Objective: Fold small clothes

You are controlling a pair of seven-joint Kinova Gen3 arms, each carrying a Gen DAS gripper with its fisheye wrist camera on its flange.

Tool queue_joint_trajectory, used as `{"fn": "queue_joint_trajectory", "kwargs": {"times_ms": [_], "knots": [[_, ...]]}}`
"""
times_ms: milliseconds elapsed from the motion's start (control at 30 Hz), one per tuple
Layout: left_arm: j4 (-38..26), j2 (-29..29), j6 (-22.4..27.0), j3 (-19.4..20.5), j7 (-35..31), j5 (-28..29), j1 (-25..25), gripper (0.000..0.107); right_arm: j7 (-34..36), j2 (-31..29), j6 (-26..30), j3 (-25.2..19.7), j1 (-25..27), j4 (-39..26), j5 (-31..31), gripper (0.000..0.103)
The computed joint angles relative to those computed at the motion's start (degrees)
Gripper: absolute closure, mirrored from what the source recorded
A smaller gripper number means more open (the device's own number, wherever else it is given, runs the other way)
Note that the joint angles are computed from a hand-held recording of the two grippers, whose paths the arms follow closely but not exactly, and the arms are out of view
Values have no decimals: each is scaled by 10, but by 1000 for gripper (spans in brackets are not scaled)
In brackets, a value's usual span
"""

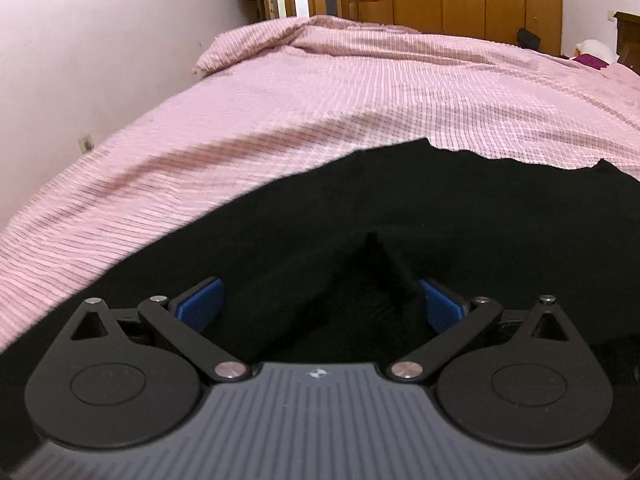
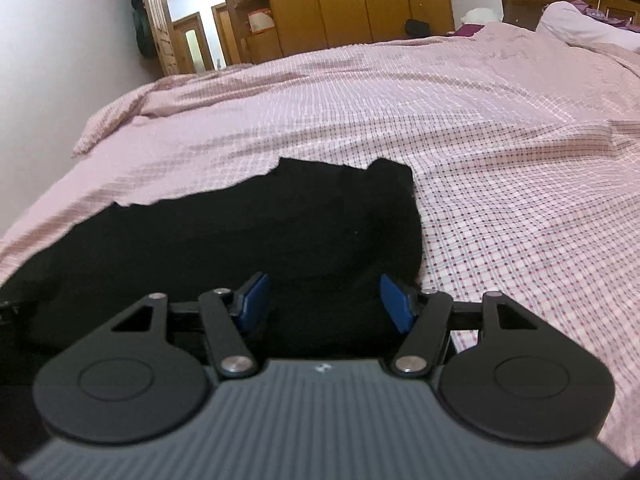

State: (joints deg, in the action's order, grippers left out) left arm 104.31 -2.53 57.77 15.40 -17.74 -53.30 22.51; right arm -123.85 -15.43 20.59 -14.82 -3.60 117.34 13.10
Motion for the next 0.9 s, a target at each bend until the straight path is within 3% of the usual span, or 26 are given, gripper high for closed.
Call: {"fn": "queue_joint_trajectory", "kwargs": {"times_ms": [100, 300, 533, 767, 900], "knots": [[7, -28, 26, 10, -27, -3, 3, 4, 31, -31, 11, 32, -36, 6, -35, 39], [-5, -69, 104, 33, -100, 34, -15, 4, 62, -75, 64, 30, -50, -2, -72, 39], [30, -145, 118, 43, -136, 90, -56, 4, 78, -113, 102, 14, -54, 5, -99, 39], [77, -198, 96, 28, -191, 153, -87, 4, 65, -118, 119, -16, -41, 20, -102, 39], [102, -196, 97, 61, -185, 147, -125, 4, 42, -107, 136, -28, -33, 24, -100, 39]]}}
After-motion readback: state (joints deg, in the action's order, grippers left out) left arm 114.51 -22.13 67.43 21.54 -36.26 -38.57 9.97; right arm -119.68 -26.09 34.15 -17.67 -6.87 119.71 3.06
